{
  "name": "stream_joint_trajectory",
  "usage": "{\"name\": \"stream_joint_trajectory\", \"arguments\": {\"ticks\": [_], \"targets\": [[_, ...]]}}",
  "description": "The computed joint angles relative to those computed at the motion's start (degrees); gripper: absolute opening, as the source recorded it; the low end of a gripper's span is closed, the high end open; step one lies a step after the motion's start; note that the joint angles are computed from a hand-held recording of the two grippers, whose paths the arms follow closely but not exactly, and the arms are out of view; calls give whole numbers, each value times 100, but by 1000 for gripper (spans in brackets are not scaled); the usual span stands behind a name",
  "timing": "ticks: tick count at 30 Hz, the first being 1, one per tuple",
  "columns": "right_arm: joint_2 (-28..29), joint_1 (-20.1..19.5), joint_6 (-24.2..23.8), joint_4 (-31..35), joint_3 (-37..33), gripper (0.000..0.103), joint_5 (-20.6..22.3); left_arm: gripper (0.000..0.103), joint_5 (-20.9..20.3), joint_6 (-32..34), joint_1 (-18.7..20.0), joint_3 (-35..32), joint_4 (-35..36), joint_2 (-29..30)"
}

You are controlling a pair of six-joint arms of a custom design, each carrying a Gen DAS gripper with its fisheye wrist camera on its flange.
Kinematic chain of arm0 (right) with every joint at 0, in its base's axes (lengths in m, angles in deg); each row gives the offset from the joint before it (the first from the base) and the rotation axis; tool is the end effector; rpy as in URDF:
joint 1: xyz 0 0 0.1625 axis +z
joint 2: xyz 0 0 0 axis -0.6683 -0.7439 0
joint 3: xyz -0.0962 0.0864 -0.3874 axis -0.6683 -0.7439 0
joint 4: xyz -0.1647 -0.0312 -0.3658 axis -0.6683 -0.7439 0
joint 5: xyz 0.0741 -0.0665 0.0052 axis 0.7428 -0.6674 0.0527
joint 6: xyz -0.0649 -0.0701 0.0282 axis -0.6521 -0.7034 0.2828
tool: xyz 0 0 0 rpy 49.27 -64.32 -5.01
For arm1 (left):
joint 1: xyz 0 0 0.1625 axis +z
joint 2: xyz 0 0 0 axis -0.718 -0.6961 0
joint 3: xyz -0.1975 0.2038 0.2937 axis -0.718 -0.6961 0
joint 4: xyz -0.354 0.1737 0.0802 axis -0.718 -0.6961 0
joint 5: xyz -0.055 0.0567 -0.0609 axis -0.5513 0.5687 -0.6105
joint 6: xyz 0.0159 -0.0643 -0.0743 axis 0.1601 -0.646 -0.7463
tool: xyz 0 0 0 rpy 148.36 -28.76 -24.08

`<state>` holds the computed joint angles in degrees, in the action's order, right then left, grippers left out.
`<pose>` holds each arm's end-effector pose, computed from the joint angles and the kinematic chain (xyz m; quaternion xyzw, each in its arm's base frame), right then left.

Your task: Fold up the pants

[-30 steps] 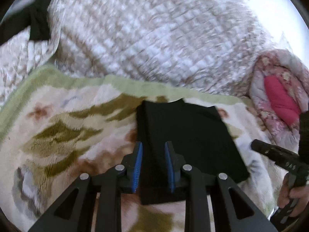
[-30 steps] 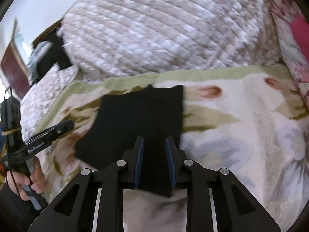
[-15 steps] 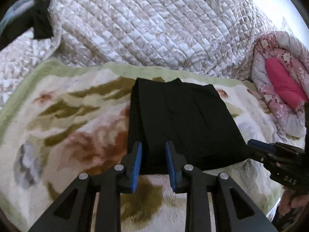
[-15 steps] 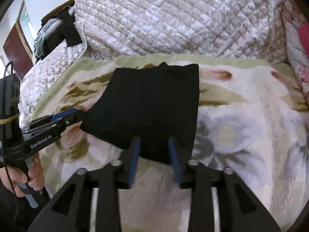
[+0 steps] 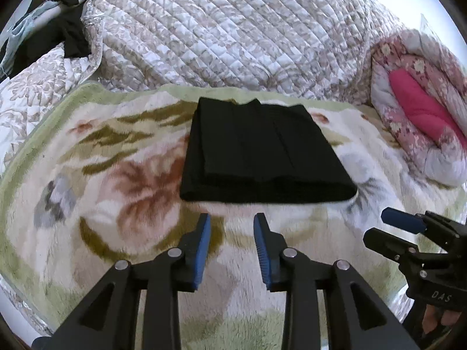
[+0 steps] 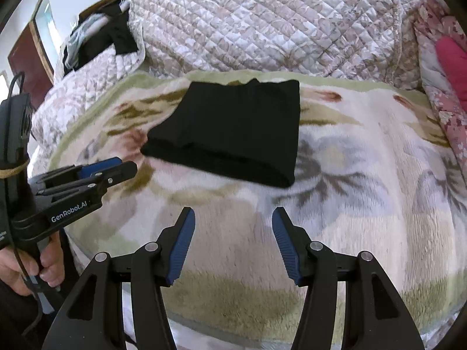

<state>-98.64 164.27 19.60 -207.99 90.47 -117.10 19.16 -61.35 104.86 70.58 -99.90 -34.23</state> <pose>0.3964 -0.5055 -0.0050 0.1737 -0.8793 0.3449 0.2786 -0.1106 -0.5631 0.3834 0.2403 0.8906 -0.2708 0.2754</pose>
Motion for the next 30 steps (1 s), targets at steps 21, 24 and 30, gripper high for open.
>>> {"name": "stream_joint_trajectory", "arguments": {"ticks": [21, 24, 30], "targets": [[442, -328, -520, -167, -494, 64, -251, 45, -65, 636, 406, -22, -726, 494], [479, -339, -635, -265, -516, 65, -258, 47, -68, 700, 416, 2, -828, 516], [458, -347, -585, -192, -521, 65, -256, 49, -94, 722, 426, 20, -872, 510]]}}
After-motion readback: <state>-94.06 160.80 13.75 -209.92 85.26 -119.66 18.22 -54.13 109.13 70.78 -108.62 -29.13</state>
